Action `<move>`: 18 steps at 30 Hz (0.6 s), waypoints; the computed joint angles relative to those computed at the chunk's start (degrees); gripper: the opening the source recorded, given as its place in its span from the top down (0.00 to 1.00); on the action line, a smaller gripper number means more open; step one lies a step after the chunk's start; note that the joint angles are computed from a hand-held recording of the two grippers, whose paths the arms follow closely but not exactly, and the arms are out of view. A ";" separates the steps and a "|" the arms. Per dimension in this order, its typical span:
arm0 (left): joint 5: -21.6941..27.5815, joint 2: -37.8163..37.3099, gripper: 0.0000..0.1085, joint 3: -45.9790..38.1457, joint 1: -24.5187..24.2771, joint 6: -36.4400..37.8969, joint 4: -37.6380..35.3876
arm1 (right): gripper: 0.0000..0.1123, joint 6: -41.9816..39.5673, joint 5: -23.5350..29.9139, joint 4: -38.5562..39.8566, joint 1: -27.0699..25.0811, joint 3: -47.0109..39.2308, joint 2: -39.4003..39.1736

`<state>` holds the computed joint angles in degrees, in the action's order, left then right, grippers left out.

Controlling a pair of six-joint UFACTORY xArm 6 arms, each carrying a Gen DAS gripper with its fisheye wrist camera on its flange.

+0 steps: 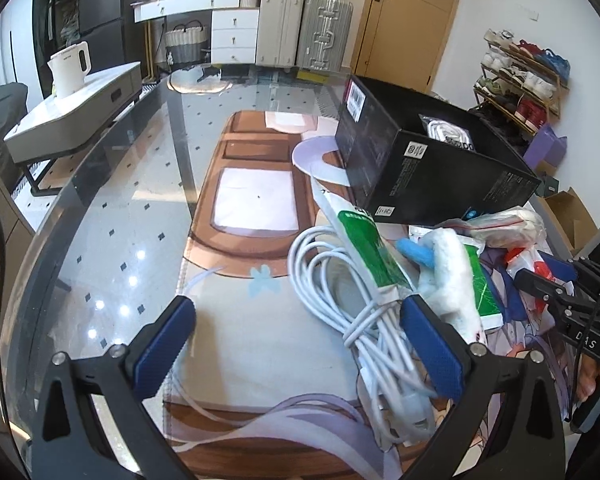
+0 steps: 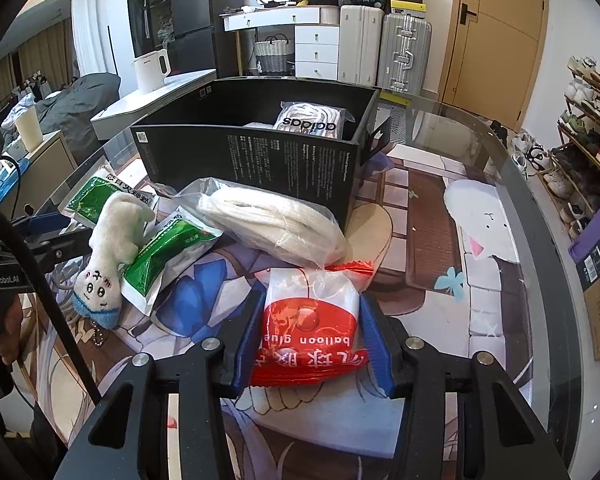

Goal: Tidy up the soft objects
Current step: 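Grasp the coiled white cable with the left gripper while the right lifts the red bag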

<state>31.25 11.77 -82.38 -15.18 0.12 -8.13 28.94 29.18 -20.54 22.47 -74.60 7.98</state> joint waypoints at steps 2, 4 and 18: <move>-0.04 0.02 0.10 0.03 -0.31 0.26 0.59 | 0.59 -0.08 -0.11 -0.05 -0.05 0.01 0.03; -0.48 -0.20 0.16 0.41 -0.67 1.75 0.36 | 0.59 -0.41 -0.20 0.05 -0.10 0.13 -0.01; -3.64 -3.16 0.70 4.05 -1.40 8.73 -3.29 | 0.59 -5.34 -1.33 5.83 -0.93 1.27 -0.31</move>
<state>27.61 8.61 -78.34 -16.58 8.85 -11.41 23.60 27.85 -14.71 21.54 -73.33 7.67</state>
